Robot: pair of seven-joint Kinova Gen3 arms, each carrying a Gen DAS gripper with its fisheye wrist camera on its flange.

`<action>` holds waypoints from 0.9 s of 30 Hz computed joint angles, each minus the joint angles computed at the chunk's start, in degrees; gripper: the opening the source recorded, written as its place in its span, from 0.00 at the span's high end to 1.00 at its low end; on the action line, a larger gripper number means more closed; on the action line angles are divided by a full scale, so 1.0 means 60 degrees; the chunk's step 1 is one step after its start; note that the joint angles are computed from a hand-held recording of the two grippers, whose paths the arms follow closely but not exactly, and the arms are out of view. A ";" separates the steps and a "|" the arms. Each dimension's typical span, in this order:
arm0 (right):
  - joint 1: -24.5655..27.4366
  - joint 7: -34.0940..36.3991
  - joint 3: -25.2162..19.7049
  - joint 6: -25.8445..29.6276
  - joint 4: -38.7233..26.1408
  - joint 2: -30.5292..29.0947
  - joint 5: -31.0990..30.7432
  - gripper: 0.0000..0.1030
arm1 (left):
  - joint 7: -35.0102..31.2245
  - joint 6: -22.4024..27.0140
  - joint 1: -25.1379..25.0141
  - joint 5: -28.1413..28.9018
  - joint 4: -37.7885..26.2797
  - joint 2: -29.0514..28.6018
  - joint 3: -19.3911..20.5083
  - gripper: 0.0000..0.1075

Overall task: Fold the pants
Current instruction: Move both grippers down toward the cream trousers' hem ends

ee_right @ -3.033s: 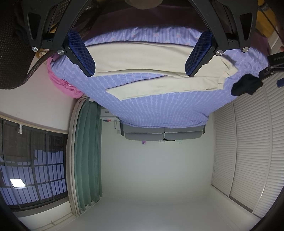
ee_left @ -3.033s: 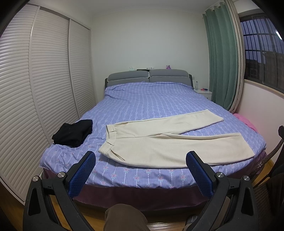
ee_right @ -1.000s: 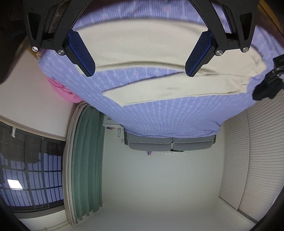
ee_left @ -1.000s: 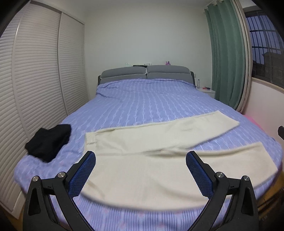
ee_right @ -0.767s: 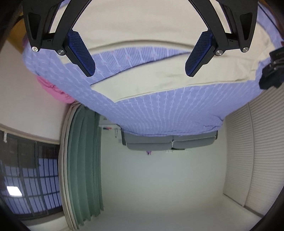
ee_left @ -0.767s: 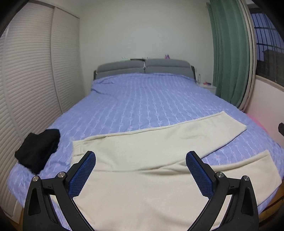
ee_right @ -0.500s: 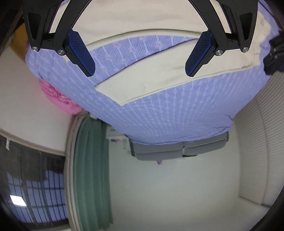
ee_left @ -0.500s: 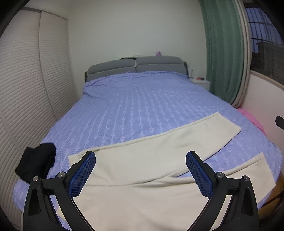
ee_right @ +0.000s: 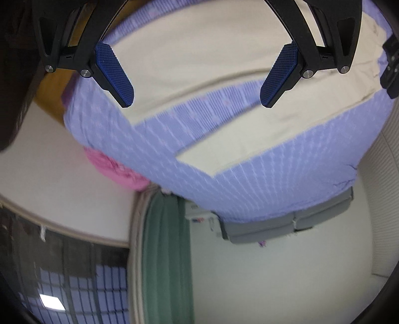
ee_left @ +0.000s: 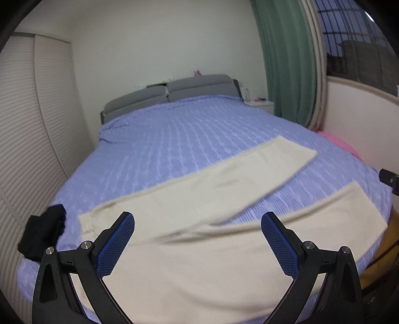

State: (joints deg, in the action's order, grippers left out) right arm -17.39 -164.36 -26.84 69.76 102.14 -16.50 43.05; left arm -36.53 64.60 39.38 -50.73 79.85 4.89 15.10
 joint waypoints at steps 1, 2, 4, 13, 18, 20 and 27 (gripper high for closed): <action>0.0031 -0.0137 0.0179 -0.0142 0.0381 -0.0155 -0.0219 0.00 | 0.0267 -0.0044 0.0107 -0.0076 0.0142 0.0059 0.0063 0.04; 0.0100 -0.0248 0.0332 -0.0295 0.0717 -0.0287 -0.0391 0.00 | 0.0491 -0.0066 0.0217 -0.0138 0.0242 0.0124 0.0106 0.04; 0.0281 -0.0380 0.0574 -0.0608 0.1290 -0.0529 -0.0669 0.00 | 0.0820 -0.0074 0.0438 -0.0139 0.0367 0.0347 0.0143 0.04; 0.1538 -0.0500 0.1644 -0.2584 0.3648 -0.1107 -0.1488 0.10 | 0.2296 0.0841 0.1618 0.0276 0.0214 0.1801 -0.0478 0.04; 0.2019 0.0045 0.2514 -0.3942 0.4448 -0.1020 -0.2327 0.31 | 0.2425 0.1124 0.2118 0.0900 -0.0236 0.2365 -0.0754 0.10; 0.2241 0.0324 0.2852 -0.4374 0.4642 -0.1030 -0.2617 0.32 | 0.2417 0.1217 0.2208 0.1366 -0.0539 0.2479 -0.0773 0.12; 0.2793 0.2128 0.3938 -0.5284 0.4874 -0.1094 -0.3197 0.32 | 0.2539 0.1196 0.2607 0.2972 -0.1457 0.3091 -0.0815 0.26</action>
State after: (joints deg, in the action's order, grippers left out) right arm -0.63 -151.60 -3.21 38.06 131.38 -23.07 23.88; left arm -21.30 71.78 55.03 -32.89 71.11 23.44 10.21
